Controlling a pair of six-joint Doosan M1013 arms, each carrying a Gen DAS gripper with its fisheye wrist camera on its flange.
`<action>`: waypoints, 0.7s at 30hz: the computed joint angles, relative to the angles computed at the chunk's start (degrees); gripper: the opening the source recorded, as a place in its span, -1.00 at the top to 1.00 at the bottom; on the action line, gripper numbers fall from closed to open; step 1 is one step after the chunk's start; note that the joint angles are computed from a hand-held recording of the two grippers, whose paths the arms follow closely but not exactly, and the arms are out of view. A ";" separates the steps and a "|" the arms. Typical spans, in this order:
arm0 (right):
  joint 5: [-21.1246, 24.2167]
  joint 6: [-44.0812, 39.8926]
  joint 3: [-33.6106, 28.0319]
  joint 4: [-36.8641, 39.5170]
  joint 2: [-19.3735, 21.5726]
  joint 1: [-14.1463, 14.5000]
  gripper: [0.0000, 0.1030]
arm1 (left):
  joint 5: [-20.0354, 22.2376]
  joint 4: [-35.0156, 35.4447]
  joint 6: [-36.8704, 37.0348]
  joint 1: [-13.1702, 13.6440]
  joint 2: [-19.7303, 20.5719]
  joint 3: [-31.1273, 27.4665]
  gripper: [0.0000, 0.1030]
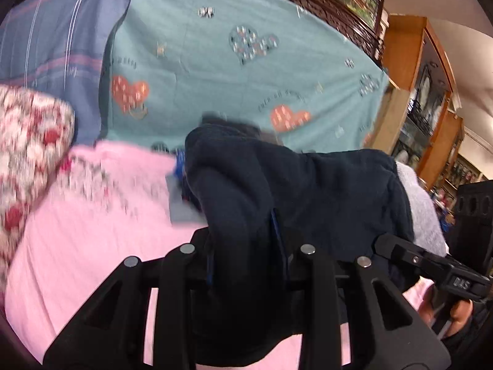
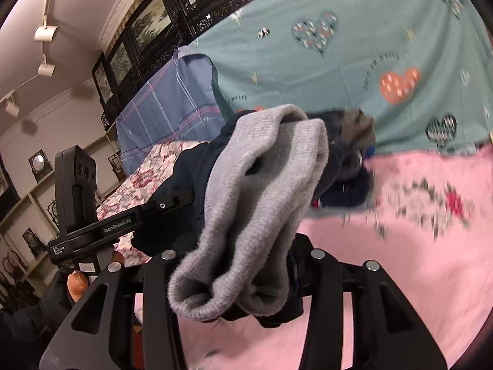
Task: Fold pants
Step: 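Lift the folded bundle with both tools and carry it toward the clothes stack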
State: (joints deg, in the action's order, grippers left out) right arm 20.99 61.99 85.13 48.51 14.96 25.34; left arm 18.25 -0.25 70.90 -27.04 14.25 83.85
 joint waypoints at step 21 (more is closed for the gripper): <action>12.99 28.19 -43.90 -21.77 29.56 -7.72 -0.11 | 25.91 4.23 -10.02 4.65 37.07 -56.69 0.25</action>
